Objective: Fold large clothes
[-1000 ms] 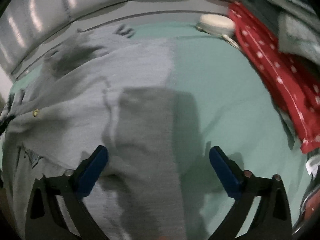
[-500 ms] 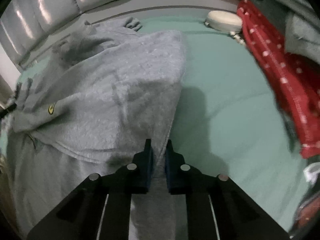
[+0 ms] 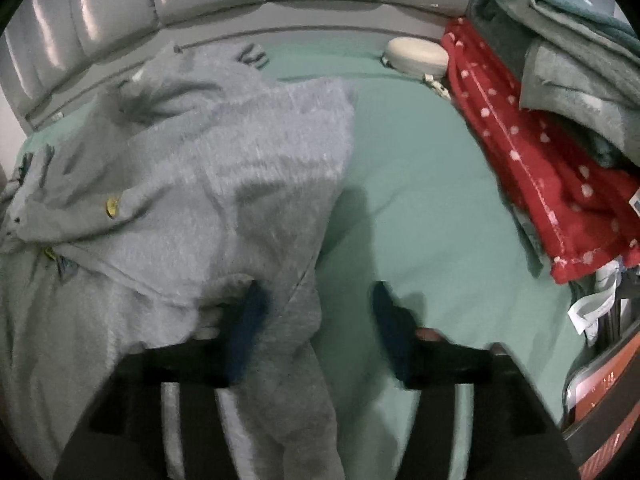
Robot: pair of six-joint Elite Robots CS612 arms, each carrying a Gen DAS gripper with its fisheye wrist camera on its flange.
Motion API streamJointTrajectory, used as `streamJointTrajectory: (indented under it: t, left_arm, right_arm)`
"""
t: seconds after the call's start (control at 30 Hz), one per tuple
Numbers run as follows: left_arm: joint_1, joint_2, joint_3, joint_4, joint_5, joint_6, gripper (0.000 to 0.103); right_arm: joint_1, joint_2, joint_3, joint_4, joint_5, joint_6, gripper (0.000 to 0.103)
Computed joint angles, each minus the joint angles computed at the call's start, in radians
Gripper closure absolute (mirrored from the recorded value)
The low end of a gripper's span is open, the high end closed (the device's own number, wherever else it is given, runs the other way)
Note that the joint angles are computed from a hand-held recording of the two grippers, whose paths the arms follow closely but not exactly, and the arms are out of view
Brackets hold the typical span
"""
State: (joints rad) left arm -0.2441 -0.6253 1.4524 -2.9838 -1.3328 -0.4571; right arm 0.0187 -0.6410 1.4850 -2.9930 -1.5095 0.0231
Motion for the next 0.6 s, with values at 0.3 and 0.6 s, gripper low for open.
streamJointTrajectory:
  t: [0.3, 0.6]
  left_arm:
    - [0.017, 0.057, -0.104, 0.021, 0.029, 0.127, 0.040]
    - [0.013, 0.086, -0.162, 0.129, 0.055, 0.155, 0.051]
  right_arm:
    - [0.001, 0.051, -0.069, -0.018, 0.061, 0.070, 0.034]
    - [-0.004, 0.071, -0.096, -0.012, 0.069, 0.114, 0.034]
